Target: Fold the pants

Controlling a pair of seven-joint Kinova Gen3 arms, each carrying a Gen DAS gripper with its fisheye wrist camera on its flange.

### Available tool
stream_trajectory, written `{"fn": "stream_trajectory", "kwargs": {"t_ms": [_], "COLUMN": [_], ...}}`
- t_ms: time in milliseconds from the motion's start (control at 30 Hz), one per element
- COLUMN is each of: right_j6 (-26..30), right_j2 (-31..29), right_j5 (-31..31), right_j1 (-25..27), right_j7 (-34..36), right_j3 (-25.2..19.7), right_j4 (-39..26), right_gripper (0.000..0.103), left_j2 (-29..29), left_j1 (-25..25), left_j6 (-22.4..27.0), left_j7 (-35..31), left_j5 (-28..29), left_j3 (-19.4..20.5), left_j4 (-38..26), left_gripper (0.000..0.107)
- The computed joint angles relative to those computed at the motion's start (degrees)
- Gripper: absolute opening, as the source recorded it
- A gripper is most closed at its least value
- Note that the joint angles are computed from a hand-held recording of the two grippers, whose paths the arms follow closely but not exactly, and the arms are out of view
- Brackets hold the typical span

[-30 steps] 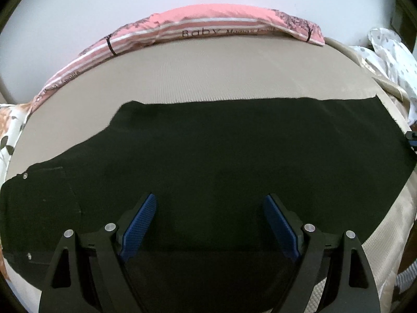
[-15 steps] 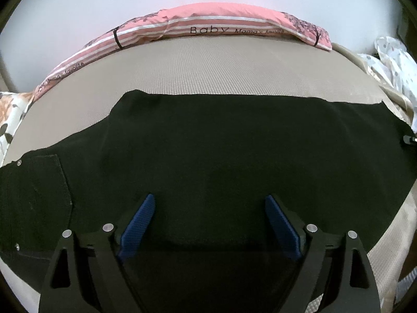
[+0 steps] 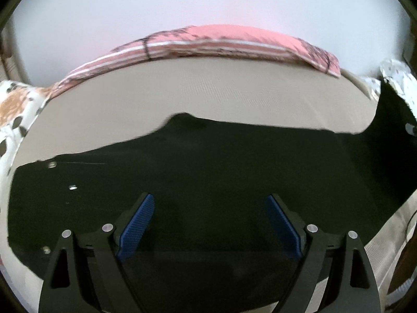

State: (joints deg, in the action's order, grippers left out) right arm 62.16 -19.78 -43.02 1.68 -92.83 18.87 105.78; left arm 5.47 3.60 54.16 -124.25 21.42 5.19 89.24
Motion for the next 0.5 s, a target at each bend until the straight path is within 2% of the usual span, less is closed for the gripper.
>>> {"fn": "stream_trajectory", "kwargs": {"t_ms": [133,267,400,500], "right_j6": [-2.9,-4.9,-6.8,-7.0], "right_j2": [5.7,12.9,19.0,23.0], "right_j5": [-4.2,-6.5,-5.9,-1.5], "right_j1": [-3.2,-4.3,-5.2,-6.8], "right_j7": [1.8,2.6,0.6,-3.0], "right_j3": [-3.4,-8.9,-15.1,-19.3], "right_j4": [-2.3,-5.7,-8.6,-11.9], "right_gripper": [0.009,0.009,0.009,0.009], "left_j2": [0.7,1.0,0.8,0.7], "left_j1": [-3.2,-6.4,-9.8,-12.0], "left_j6": [2.5,4.9,6.5,7.1], "left_j7": [-1.1,-3.2,-5.9,-7.6], "left_j5": [1.2,1.4,3.8,6.1], "left_j3": [-1.9,-3.2,-4.4,-5.2], "left_j4": [-2.9,-5.0,-5.2,-4.5], "left_gripper": [0.088,0.088,0.088,0.088]}}
